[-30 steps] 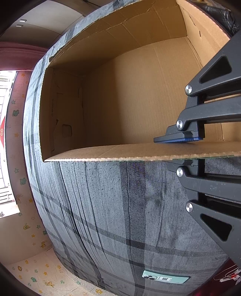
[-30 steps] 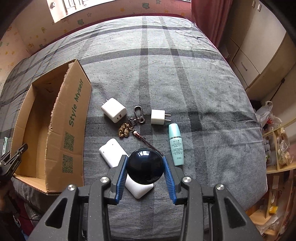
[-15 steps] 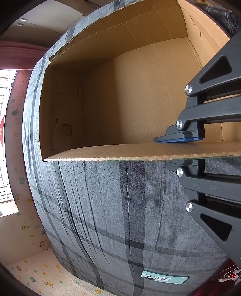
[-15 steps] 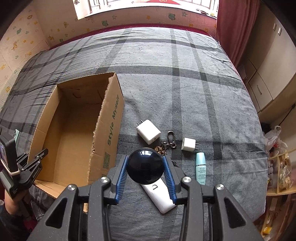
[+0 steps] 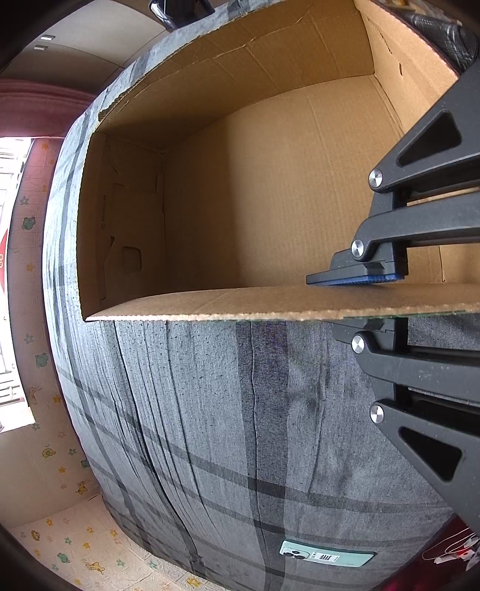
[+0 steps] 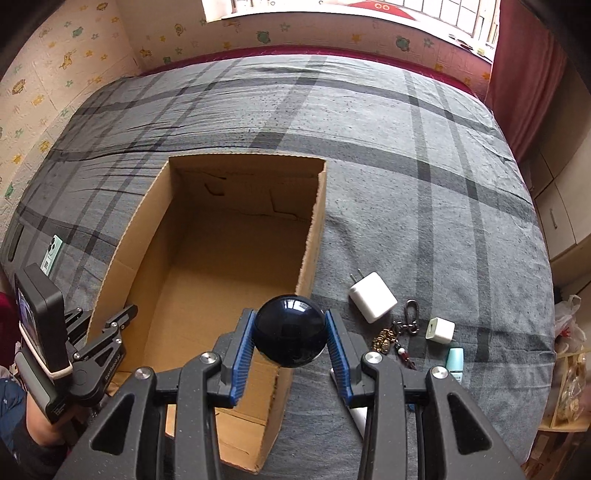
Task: Organize rigid objects
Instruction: 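Lift the black ball with the right gripper and carry it over the box, then lower the black ball into the box and open the right gripper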
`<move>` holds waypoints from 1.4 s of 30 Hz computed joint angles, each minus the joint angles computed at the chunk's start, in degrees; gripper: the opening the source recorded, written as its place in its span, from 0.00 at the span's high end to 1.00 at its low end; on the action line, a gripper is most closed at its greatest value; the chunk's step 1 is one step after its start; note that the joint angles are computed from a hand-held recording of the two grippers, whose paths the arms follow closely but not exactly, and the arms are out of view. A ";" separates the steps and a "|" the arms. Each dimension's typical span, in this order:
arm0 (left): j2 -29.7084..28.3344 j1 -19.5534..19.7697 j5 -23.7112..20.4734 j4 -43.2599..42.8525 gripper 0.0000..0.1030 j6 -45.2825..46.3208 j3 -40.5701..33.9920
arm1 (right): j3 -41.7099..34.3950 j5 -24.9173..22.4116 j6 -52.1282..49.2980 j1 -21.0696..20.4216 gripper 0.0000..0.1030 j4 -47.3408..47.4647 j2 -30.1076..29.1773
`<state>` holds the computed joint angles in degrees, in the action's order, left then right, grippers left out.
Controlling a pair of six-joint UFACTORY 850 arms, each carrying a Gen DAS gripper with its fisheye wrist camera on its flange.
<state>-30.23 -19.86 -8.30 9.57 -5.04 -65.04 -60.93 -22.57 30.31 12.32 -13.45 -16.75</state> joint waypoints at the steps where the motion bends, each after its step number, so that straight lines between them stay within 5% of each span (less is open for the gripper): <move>1: -0.05 0.07 -0.04 -0.97 0.89 0.94 -0.05 | -0.67 -0.04 -0.89 0.30 0.61 0.63 -0.71; 23: -0.38 -0.02 -0.47 0.75 0.89 -0.88 -0.34 | -16.05 -5.24 -13.93 3.75 0.61 11.15 -19.41; 34: -0.34 -0.04 -0.75 0.62 0.89 -0.74 -0.47 | -18.35 -6.63 -16.16 3.39 0.60 13.66 -22.39; 42: -0.31 -0.41 -1.08 3.98 0.89 -4.48 -0.53 | -16.60 -4.41 -14.78 3.65 0.42 11.35 -20.40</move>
<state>-30.54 -20.27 -9.39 13.55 -9.53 -65.57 -77.52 -26.98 15.54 15.97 -2.10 -37.15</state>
